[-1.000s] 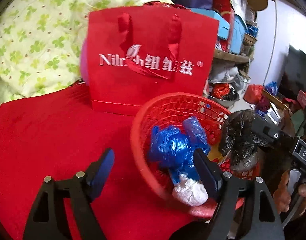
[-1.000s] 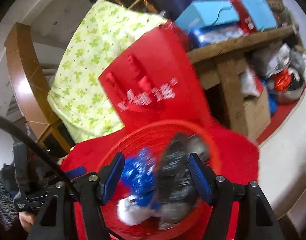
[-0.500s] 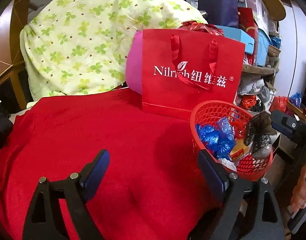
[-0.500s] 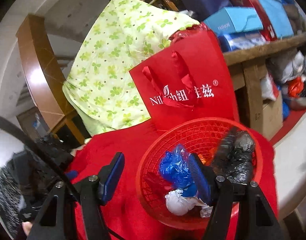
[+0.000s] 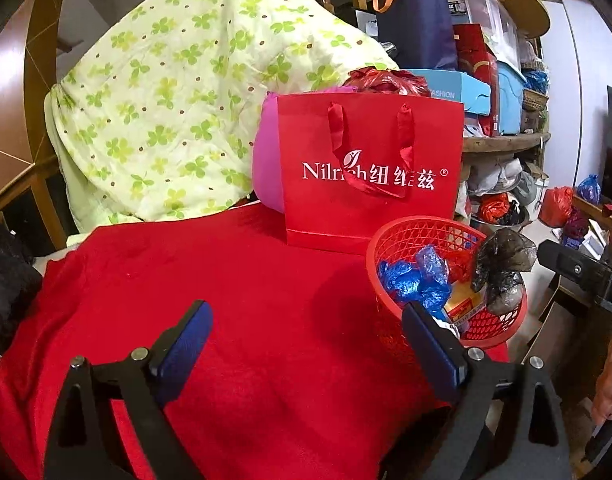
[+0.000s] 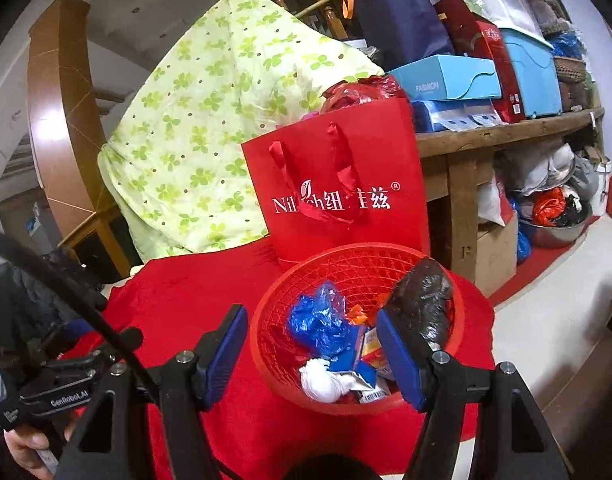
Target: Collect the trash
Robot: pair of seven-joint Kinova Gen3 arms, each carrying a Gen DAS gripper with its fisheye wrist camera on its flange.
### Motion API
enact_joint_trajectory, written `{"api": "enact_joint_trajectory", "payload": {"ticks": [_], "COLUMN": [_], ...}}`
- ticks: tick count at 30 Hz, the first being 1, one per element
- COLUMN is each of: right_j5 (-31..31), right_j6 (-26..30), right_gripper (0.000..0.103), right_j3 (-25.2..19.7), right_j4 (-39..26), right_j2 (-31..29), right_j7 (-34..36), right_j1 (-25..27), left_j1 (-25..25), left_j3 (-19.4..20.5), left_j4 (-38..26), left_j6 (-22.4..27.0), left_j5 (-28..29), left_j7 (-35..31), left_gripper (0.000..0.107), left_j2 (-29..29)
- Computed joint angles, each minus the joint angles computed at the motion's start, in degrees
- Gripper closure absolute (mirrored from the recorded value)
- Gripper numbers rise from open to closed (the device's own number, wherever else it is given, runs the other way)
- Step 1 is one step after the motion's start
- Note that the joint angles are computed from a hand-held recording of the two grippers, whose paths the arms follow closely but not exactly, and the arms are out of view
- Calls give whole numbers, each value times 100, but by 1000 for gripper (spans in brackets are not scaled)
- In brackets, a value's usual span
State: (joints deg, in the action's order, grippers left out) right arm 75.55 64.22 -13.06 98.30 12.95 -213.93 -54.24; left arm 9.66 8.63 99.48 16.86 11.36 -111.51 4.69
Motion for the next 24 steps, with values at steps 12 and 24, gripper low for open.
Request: {"api": "enact_joint_trajectory", "payload": {"ticks": [12,24], "right_j5": [-66,40], "right_j6": [571,1606], "right_gripper": [33,33], "right_j3": [-172,-320], "right_j4": [-140,-611], "right_j2": [-76,-48], "right_j7": [161,781], "right_j1": [-334,-931], "left_j1": [326,103], "left_j3": [-114,52], "left_j4": [276,453], "left_j6": [-115,-50], "left_j5": [-1520,-1978], "left_j7": [1446,1985], "left_gripper": [12,7], "left_j2": [-518,-1027]}}
